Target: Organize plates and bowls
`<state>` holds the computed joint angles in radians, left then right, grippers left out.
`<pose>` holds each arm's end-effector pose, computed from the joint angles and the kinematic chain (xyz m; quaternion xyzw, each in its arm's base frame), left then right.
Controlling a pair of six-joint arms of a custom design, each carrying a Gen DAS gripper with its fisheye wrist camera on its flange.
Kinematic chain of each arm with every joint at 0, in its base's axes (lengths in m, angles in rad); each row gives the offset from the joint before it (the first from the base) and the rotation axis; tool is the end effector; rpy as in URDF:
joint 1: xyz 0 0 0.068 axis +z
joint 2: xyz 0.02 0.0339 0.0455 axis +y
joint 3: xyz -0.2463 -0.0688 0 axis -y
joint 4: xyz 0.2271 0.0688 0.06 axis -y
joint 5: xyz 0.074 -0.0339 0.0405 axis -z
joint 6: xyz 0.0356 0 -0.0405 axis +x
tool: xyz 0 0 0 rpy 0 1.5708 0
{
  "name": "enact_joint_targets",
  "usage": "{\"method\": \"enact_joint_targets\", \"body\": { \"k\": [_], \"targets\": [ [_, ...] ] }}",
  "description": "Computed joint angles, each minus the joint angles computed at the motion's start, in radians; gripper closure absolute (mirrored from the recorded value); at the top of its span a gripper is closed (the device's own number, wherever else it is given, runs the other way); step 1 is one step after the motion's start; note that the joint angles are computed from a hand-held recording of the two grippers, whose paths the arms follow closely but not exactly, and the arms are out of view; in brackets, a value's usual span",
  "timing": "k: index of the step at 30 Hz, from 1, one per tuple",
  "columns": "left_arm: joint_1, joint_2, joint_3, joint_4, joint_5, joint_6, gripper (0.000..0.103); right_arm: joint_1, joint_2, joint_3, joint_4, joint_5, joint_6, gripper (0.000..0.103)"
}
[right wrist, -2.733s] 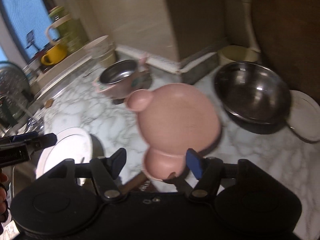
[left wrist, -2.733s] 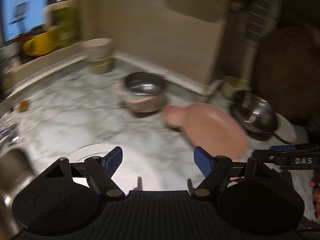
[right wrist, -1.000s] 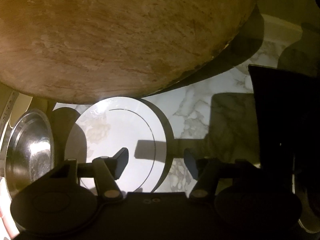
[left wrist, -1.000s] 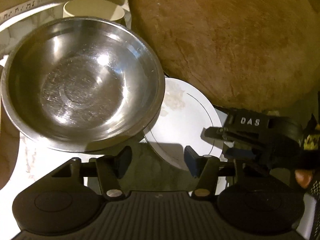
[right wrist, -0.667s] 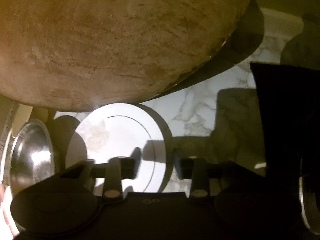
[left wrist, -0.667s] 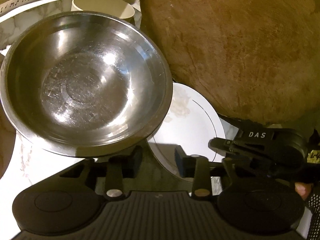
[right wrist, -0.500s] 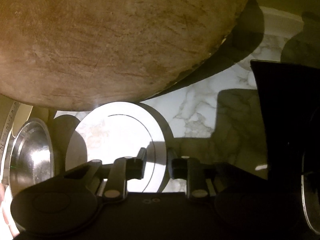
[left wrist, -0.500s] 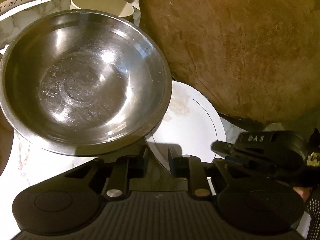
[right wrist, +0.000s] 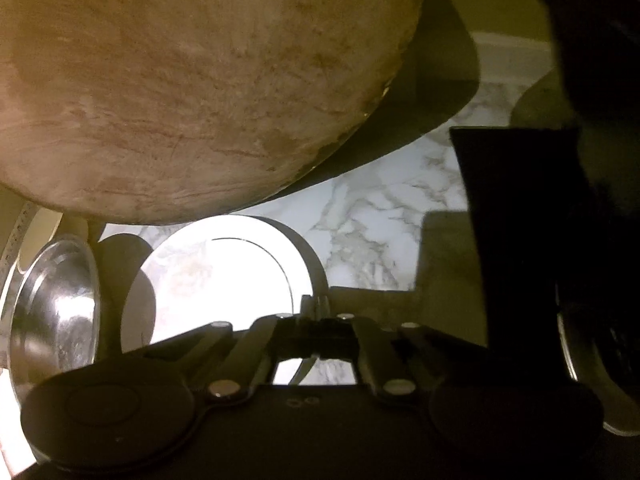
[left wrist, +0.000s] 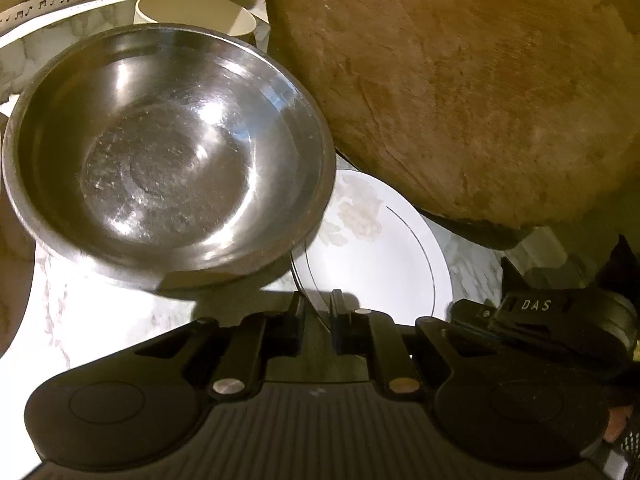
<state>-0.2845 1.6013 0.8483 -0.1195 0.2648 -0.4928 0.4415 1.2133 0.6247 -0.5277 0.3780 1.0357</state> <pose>0.2891 -0.0942 0.1652 -0.0519 0.9311 -0.2433 0.2668 0.1892 0.0749 0.1718 0.3206 0.9026 0.0136 0.2869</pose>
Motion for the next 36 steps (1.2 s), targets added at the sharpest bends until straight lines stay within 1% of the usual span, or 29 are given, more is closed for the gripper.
{"method": "enact_joint_targets", "body": {
  "k": [5, 7, 10, 12, 14, 17, 20, 24, 28, 30, 32, 36],
  "targets": [
    [0.009, -0.050, -0.037, -0.018, 0.028, 0.024, 0.093, 0.101, -0.070, -0.012, -0.068, 0.053, 0.085, 0.101],
    [0.012, -0.064, -0.054, -0.025, 0.037, 0.025, 0.093, 0.105, -0.075, -0.003, -0.088, 0.058, 0.079, 0.101],
    [0.013, -0.103, -0.097, -0.031, 0.051, 0.037, 0.093, 0.124, -0.078, 0.020, -0.135, 0.098, 0.077, 0.101],
    [0.016, -0.121, -0.118, -0.039, 0.067, 0.044, 0.093, 0.125, -0.088, 0.020, -0.146, 0.096, 0.067, 0.100],
    [0.022, -0.144, -0.137, -0.061, 0.079, 0.054, 0.093, 0.126, -0.086, 0.022, -0.161, 0.089, 0.062, 0.095],
    [0.038, -0.193, -0.160, -0.105, 0.097, 0.096, 0.093, 0.151, -0.094, 0.017, -0.183, 0.095, 0.080, 0.091],
    [0.072, -0.213, -0.162, -0.151, 0.124, 0.154, 0.093, 0.182, -0.114, 0.010, -0.209, 0.088, 0.089, 0.089],
    [0.094, -0.217, -0.156, -0.172, 0.136, 0.201, 0.093, 0.192, -0.112, 0.009, -0.237, 0.075, 0.081, 0.086],
    [0.102, -0.201, -0.138, -0.189, 0.137, 0.236, 0.092, 0.151, -0.133, -0.018, -0.221, 0.014, 0.067, 0.083],
    [0.106, -0.191, -0.129, -0.193, 0.140, 0.247, 0.092, 0.140, -0.143, -0.030, -0.209, -0.008, 0.062, 0.078],
    [0.105, -0.179, -0.114, -0.203, 0.139, 0.265, 0.092, 0.146, -0.128, -0.024, -0.217, -0.006, 0.066, 0.070],
    [0.113, -0.135, -0.081, -0.198, 0.141, 0.271, 0.091, 0.140, -0.134, -0.027, -0.208, -0.032, 0.067, 0.068]
  ]
}}
